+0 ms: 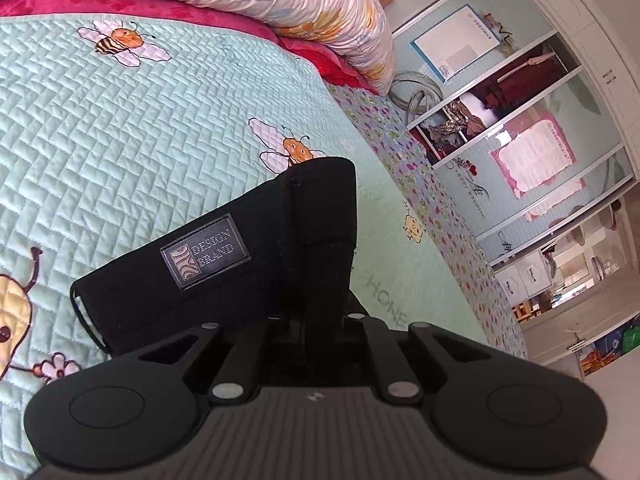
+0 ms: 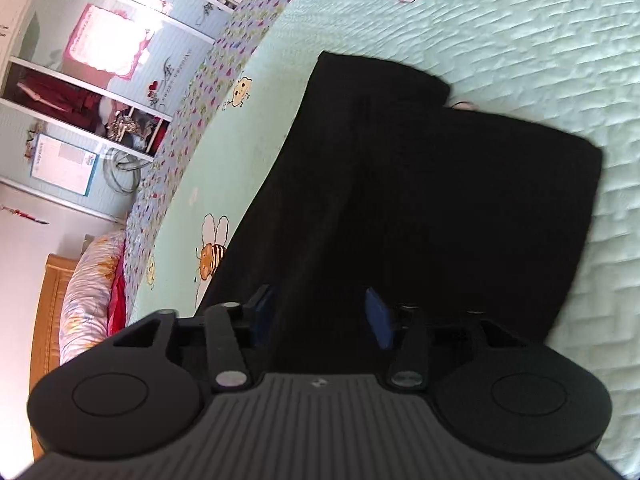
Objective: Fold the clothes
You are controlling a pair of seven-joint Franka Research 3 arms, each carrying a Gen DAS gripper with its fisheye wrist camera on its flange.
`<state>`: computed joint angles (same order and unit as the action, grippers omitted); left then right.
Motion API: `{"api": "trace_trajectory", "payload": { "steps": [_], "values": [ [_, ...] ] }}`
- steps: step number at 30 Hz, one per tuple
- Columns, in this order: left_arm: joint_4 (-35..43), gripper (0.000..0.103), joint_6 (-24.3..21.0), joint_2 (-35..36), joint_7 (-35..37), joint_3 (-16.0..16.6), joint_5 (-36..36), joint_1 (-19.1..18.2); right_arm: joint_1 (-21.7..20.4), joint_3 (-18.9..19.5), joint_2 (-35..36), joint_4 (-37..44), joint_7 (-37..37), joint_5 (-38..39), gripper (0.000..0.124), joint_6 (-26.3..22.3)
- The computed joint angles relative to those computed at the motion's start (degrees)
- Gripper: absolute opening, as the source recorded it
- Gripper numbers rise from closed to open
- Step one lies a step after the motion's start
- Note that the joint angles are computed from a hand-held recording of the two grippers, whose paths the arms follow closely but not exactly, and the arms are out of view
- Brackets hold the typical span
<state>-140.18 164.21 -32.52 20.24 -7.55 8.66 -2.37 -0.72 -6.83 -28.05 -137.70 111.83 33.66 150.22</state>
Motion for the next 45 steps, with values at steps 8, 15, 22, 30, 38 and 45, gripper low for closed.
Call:
{"api": "trace_trajectory", "payload": {
  "steps": [8,15,22,30,38,45],
  "values": [
    [-10.7,0.007,5.8,-10.5,0.5,2.3,-2.1,-3.7,-4.5,6.4,16.2,16.9,22.6,-18.9,0.064,-12.5],
    [-14.4,0.008,9.1,-12.6,2.8,5.1,-4.6,-6.4,-1.4,5.9,22.3,25.6,36.9,-32.0,0.038,-22.4],
    [-15.4,0.010,10.6,-12.8,4.0,5.7,-5.9,-6.6,-1.3,6.2,7.6,6.1,39.1,-30.6,0.010,-5.9],
    [-12.4,0.009,8.3,-11.1,4.0,4.5,-6.1,-5.1,-4.0,8.1,-0.5,-4.3,36.5,-23.8,0.009,6.1],
    [-0.9,0.007,8.4,-0.2,2.5,2.5,-4.6,-0.7,-4.4,7.5,4.7,4.5,34.1,-20.2,0.009,13.4],
    [17.5,0.014,4.4,19.5,-2.5,-1.0,-1.8,4.0,-3.6,5.1,21.6,20.7,33.7,-18.1,0.010,10.4]
  ]
}}
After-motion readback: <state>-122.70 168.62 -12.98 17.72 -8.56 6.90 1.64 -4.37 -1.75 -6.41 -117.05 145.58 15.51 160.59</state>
